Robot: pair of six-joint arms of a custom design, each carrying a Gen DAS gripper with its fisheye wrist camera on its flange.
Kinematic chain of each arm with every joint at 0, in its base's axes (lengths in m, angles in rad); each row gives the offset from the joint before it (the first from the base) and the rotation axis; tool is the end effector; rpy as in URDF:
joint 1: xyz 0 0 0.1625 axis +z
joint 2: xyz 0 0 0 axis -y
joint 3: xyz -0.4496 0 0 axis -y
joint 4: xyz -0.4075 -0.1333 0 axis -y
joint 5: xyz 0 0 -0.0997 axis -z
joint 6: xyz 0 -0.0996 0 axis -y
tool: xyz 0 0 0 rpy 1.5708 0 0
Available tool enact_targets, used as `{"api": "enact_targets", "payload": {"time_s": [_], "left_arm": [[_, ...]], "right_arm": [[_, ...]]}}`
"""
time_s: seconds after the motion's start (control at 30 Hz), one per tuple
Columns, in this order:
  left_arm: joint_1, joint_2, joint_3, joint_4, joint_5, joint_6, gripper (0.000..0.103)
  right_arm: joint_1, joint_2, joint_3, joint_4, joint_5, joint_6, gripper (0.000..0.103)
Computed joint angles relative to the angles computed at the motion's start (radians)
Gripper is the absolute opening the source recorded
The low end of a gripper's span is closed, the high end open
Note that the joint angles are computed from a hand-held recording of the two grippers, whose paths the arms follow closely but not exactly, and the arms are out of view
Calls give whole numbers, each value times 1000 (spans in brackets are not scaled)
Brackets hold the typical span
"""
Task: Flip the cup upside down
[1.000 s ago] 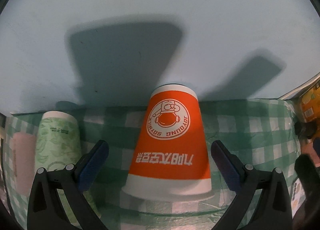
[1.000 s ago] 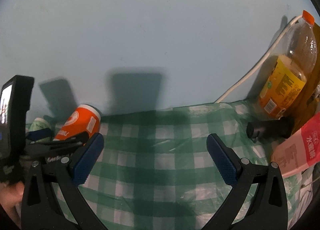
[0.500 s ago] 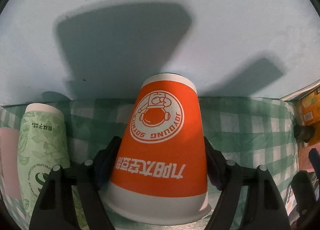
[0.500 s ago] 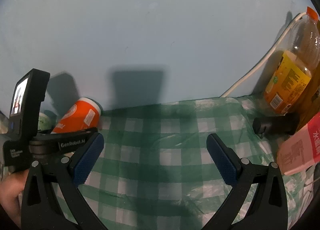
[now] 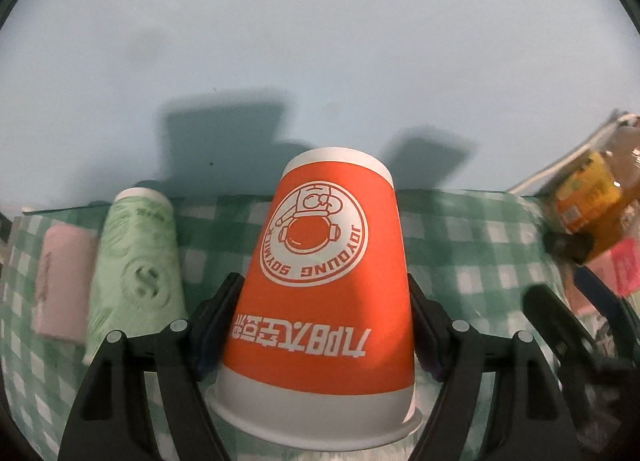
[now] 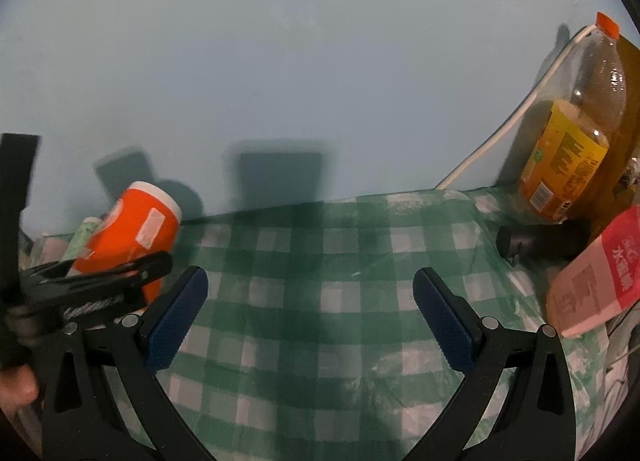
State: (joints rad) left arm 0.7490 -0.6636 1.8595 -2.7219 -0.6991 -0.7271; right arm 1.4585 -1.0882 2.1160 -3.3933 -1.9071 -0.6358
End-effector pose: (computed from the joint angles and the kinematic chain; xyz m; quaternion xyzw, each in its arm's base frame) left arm -0.2968 -0.5621 -0.0083 0.0523 0.9048 -0.2807 0.3159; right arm 0.0375 -0.5639 0.2172 0.1727 -0.8949 0.2988 0.2831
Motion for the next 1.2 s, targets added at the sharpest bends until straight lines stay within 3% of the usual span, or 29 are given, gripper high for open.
{"api": "enact_targets", "payload": {"time_s": [0.13, 0.2, 0.47, 0.63, 1.2], "left_arm": [[-49, -42, 85, -33, 0, 2, 78], [-48, -16, 88, -69, -5, 15, 78], [-90, -32, 220, -144, 27, -91, 78], [-105, -43, 287, -161, 2, -163, 78], [-76, -16, 335, -171, -47, -258, 79]], "right_arm": [[3, -37, 41, 9, 18, -3, 102], [5, -54, 67, 3, 27, -19, 102], [-4, -106, 161, -38, 54, -37, 102], [-17, -123, 208, -35, 66, -36, 102], [-58, -95, 274, -7, 82, -32, 102]]}}
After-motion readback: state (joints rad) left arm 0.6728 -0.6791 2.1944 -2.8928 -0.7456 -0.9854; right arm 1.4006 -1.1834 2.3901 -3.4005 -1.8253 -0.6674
